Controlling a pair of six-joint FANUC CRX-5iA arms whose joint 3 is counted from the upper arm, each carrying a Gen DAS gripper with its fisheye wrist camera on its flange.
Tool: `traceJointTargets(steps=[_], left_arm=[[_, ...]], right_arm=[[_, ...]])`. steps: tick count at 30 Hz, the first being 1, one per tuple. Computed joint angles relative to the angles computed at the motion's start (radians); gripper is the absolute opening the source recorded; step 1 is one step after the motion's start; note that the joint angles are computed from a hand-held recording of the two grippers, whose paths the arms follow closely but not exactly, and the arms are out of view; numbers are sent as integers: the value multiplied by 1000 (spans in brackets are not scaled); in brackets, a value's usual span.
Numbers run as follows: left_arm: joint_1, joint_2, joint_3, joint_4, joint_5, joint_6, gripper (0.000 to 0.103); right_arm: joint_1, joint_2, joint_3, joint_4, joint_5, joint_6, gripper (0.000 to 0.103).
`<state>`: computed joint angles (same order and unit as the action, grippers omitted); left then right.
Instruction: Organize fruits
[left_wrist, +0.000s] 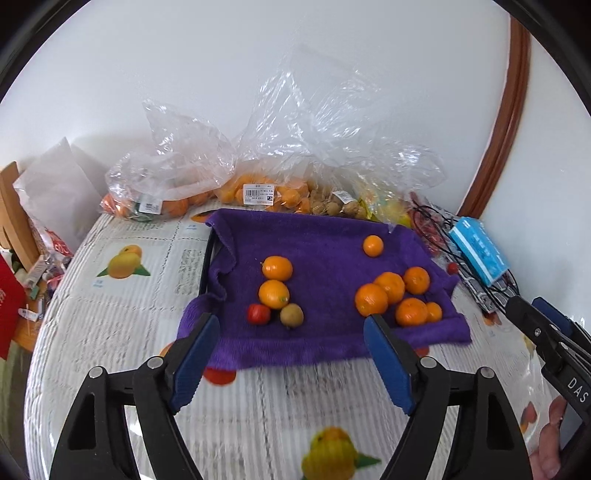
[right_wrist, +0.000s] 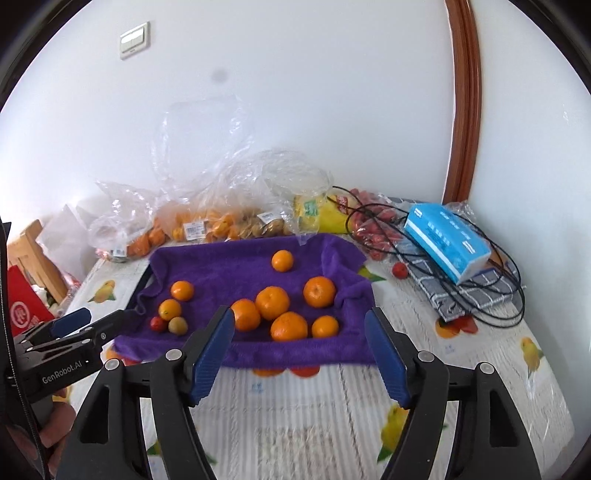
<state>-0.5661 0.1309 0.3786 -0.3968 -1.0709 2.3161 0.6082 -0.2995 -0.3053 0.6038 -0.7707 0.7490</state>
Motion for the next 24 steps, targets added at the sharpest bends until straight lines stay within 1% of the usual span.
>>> traceJointTargets(steps=[3, 5, 7, 9, 11, 14, 17, 19, 24], left_arm=[[-47, -38, -12, -51, -26, 35, 84], [-84, -60, -16, -86, -49, 58, 85], [-119, -78, -19, -115, -65, 70, 88], [-156, -93, -18, -152, -87, 87, 90], [-192, -105, -15, -182, -113, 105, 91], [-233, -119, -9, -206, -145, 119, 92], [-282, -120, 14, -246, -194, 127, 94], [-315, -121, 29, -275, -222, 131, 94], [-358, -120, 51, -317, -255, 138, 95]], right_arm=[[37, -50, -21, 3, -45, -19, 73], [60, -86, -45, 20, -64, -54, 81], [80, -120, -67, 31, -76, -76, 86], [117, -169, -101, 68, -96, -111, 90], [155, -207, -131, 116, -123, -146, 101], [220, -265, -169, 181, -188, -199, 103], [249, -295, -166, 171, -236, -200, 103], [270, -315, -169, 190, -267, -213, 103], [304, -361, -187, 229, -289, -236, 103]])
